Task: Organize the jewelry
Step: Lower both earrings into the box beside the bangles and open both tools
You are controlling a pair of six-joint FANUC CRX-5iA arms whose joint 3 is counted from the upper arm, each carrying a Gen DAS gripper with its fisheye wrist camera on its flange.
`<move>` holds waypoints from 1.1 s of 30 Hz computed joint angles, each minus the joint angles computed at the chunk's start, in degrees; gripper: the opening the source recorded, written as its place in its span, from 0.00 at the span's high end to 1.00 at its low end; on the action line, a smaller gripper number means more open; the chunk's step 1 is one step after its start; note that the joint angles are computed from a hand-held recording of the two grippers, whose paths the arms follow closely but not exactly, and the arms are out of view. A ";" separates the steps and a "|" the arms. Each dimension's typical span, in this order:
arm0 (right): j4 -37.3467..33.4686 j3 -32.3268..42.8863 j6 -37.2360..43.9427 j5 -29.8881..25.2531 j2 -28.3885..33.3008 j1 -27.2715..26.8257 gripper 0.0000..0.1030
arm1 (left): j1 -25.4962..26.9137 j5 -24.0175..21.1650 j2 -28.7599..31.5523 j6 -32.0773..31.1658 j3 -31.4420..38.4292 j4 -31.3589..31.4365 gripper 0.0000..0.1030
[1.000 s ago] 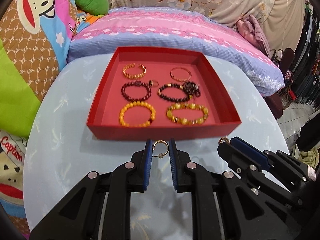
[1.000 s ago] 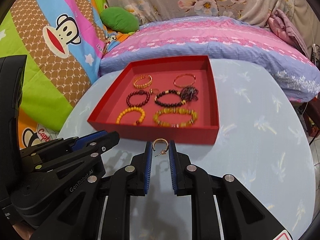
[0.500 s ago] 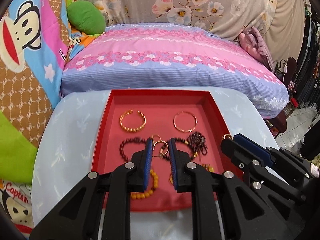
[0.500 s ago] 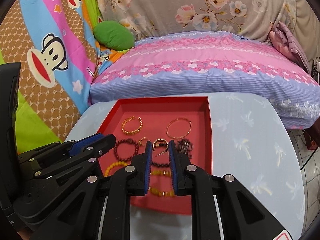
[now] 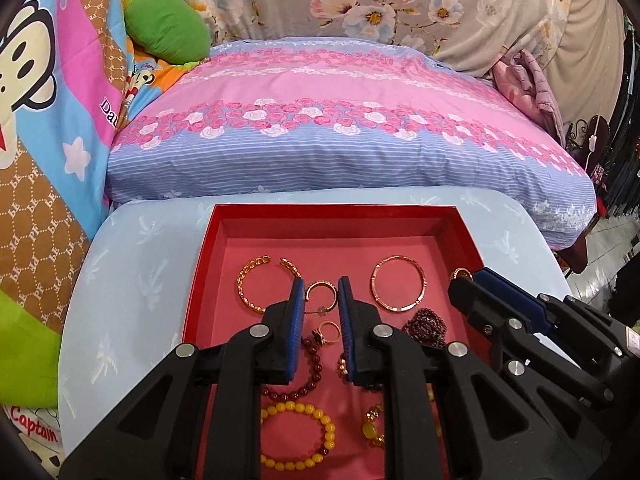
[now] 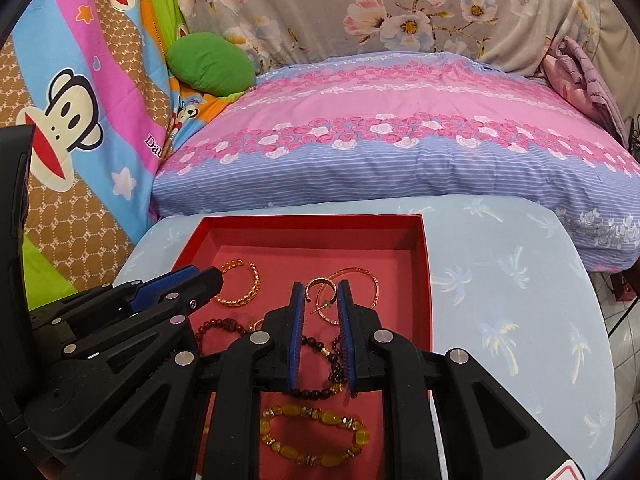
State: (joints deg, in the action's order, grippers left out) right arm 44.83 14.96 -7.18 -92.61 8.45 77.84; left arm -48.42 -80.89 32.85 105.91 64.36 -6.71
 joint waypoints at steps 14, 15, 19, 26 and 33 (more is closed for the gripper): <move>-2.08 -1.67 1.17 2.03 -0.41 -2.55 0.84 | 0.55 -3.62 5.20 -0.40 6.54 0.38 0.84; -2.13 -1.76 1.28 2.08 -0.46 -2.60 0.84 | 0.57 -4.01 5.58 -0.39 7.10 0.43 0.84; -2.27 -1.95 1.19 2.21 -0.55 -2.77 0.84 | 0.59 -4.75 6.44 -0.60 8.32 0.44 0.84; -2.28 -1.95 1.24 2.14 -0.51 -2.86 0.84 | 0.49 -6.16 7.75 -0.20 10.74 -0.07 0.84; -2.02 -1.55 1.10 1.60 -0.08 -2.77 0.82 | -0.07 -7.14 7.95 0.35 11.67 -2.25 0.63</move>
State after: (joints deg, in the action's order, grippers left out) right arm 42.81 13.41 -6.08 -91.01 8.37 75.07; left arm -48.49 -88.03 40.80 106.26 76.04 -8.96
